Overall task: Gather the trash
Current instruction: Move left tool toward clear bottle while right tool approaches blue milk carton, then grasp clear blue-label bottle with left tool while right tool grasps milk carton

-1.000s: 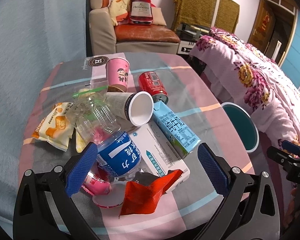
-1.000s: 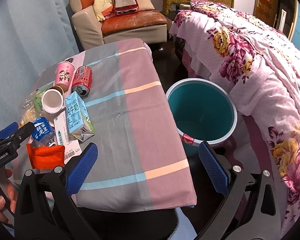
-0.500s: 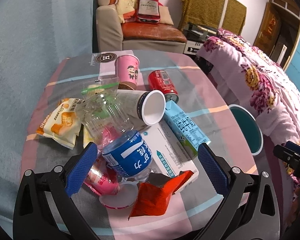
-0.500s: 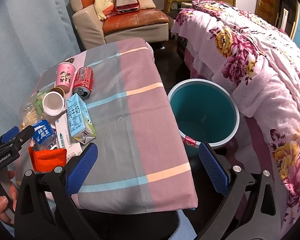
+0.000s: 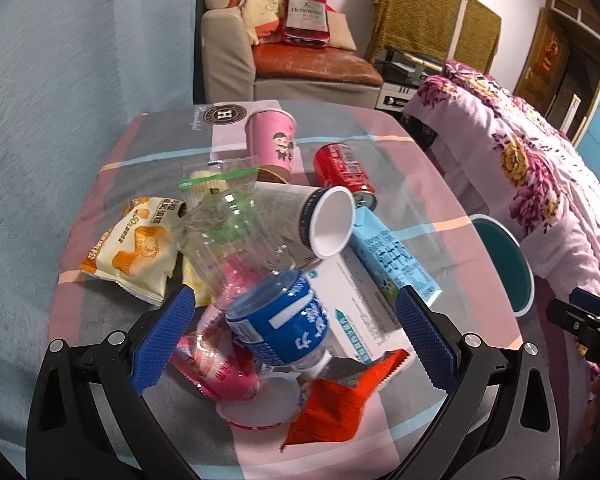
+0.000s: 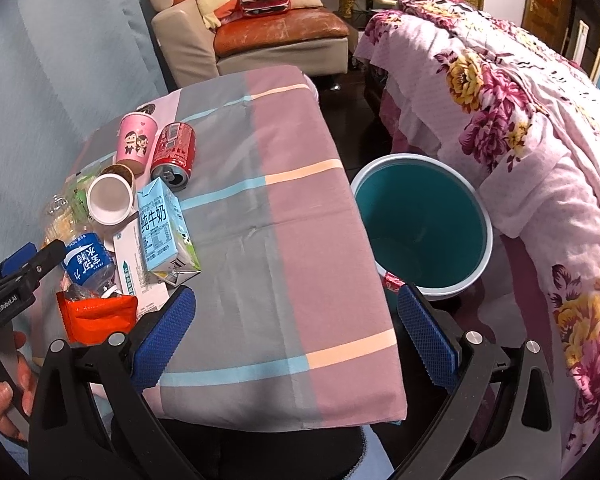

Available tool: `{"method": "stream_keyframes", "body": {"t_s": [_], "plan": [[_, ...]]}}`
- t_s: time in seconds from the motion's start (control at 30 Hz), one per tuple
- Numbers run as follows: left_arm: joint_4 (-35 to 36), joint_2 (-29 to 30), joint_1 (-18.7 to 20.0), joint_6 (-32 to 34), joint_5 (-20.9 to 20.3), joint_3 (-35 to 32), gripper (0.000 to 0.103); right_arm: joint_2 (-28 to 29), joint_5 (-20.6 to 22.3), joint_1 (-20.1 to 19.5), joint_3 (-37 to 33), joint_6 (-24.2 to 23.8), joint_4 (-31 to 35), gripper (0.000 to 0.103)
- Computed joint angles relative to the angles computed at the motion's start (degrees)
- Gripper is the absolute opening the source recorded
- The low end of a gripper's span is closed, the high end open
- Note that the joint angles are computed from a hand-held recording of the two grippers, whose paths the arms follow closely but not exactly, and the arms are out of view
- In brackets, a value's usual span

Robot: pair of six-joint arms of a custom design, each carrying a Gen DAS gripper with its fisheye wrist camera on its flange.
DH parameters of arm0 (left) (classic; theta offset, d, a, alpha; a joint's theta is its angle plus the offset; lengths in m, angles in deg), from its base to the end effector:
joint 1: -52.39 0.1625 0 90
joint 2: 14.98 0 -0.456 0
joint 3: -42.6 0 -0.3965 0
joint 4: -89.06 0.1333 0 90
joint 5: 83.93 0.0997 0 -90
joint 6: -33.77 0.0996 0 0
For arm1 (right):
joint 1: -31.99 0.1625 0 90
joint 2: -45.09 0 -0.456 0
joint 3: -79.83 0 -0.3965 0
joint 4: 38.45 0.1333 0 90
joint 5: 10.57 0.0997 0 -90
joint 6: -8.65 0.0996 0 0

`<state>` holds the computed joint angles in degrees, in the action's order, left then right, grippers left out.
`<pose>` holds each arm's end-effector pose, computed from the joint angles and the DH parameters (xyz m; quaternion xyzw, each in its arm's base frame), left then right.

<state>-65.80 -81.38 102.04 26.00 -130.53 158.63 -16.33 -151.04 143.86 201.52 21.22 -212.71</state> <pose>-0.2053 -0.5533 0.2346 0.2113 0.8977 -0.2618 0.2844 0.2504 -0.4723 0.2012 -0.0166 -0.8891 0.3030 0.3427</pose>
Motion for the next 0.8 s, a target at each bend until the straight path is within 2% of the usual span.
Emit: {"method": "stream_keyframes", "body": {"t_s": [0.3,0.43,0.6,0.67,0.73,0.8], "plan": [[1.14,0.01,3.79,-2.43,-2.40,-1.79,0.100,1.63,2.17,-0.84,-1.64,-2.00,0.57,0.097],[2.17,1.44,4.78,-2.95,-3.25,-3.41,0.095,1.99,4.35,-1.65,-2.76,-2.52,1.78,0.097],[4.24,3.20,6.59,-4.02,-3.94,-5.20,0.095,3.16,7.26,-2.32,-5.50,-3.42,4.67,0.097],[3.71,3.54,7.83,-3.90,-6.69,-5.62,0.095,3.79,9.13,-2.76,-7.11,-3.64,6.61,0.097],[2.62,3.59,8.65,-2.39,-9.44,-5.72,0.075,4.32,10.37,-2.97,-8.37,-3.57,8.09,0.097],[1.48,3.32,8.96,-0.81,-10.50,-5.37,0.075,5.63,10.69,-2.85,-10.36,-4.39,9.20,0.093]]}}
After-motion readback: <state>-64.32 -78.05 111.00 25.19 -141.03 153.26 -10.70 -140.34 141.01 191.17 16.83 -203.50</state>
